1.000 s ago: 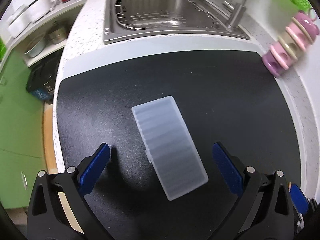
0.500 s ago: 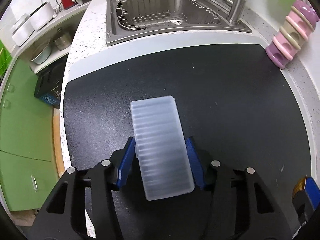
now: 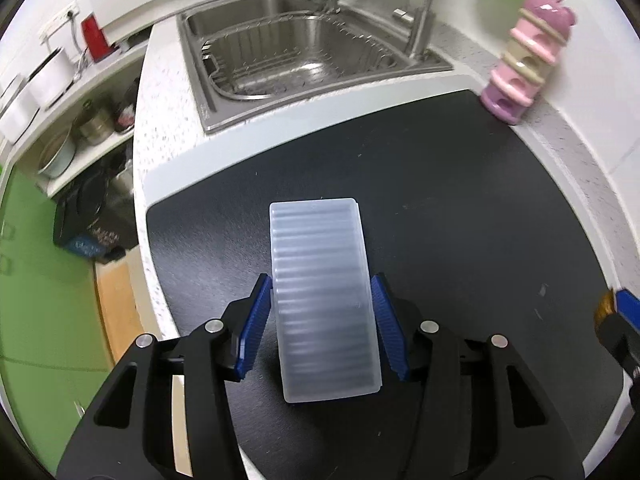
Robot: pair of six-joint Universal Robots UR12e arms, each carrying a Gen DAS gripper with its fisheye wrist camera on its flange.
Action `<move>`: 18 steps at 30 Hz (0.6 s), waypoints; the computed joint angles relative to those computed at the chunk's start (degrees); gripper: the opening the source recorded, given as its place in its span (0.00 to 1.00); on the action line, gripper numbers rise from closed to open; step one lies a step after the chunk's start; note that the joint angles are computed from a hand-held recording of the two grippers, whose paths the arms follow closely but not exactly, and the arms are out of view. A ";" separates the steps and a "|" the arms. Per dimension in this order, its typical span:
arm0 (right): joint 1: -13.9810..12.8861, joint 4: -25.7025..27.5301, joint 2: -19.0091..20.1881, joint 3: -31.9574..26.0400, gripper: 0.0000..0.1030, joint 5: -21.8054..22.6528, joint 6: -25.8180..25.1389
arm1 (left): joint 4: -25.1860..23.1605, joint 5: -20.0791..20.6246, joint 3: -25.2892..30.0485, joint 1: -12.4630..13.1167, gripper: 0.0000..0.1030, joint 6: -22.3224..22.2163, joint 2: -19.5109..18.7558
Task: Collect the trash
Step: 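Grasp the clear ribbed plastic tray with the left tool while the right tool holds the walnut, then carry the tray and walnut shell down toward the pink wastebasket with both tools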
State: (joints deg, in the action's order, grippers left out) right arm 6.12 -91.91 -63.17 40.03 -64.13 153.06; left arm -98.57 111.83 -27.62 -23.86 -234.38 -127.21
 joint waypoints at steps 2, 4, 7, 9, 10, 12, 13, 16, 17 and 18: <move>0.09 -0.14 -0.51 0.20 0.35 0.12 -0.23 | 1.31 0.23 -1.33 -0.13 0.50 1.45 1.14; 0.25 -0.60 -1.30 0.86 0.35 0.33 -0.38 | 3.18 0.40 -3.60 -0.29 0.50 3.04 2.96; 0.68 -1.10 -2.45 1.59 0.35 1.01 -0.51 | 5.51 0.59 -6.98 -0.50 0.50 5.22 5.68; 1.10 -1.40 -3.16 2.11 0.35 1.51 -0.66 | 7.77 0.33 -10.24 -0.53 0.50 6.47 8.18; 1.38 -1.51 -3.59 2.42 0.35 1.74 -0.81 | 8.48 0.35 -11.39 -0.56 0.50 6.86 9.13; 2.08 -2.06 -4.44 3.26 0.35 2.20 -0.92 | 10.21 0.16 -14.36 -0.58 0.50 7.75 11.57; 2.53 -2.48 -5.01 3.93 0.35 2.59 -0.95 | 10.67 0.10 -15.28 -0.58 0.50 7.99 12.40; 4.21 -2.55 -6.03 4.88 0.35 3.48 -1.29 | 12.26 0.24 -19.51 -0.46 0.50 8.45 15.91; 4.74 -2.43 -6.18 5.00 0.35 3.67 -1.44 | 12.80 0.34 -21.31 -0.36 0.50 8.42 17.35; 5.54 -2.30 -6.38 5.20 0.35 3.98 -1.68 | 13.00 0.46 -22.45 -0.27 0.50 8.39 18.28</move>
State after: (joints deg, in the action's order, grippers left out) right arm 11.65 -94.21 -69.55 45.24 -60.15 151.38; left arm -85.56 112.29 -50.07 -24.13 -225.99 -108.93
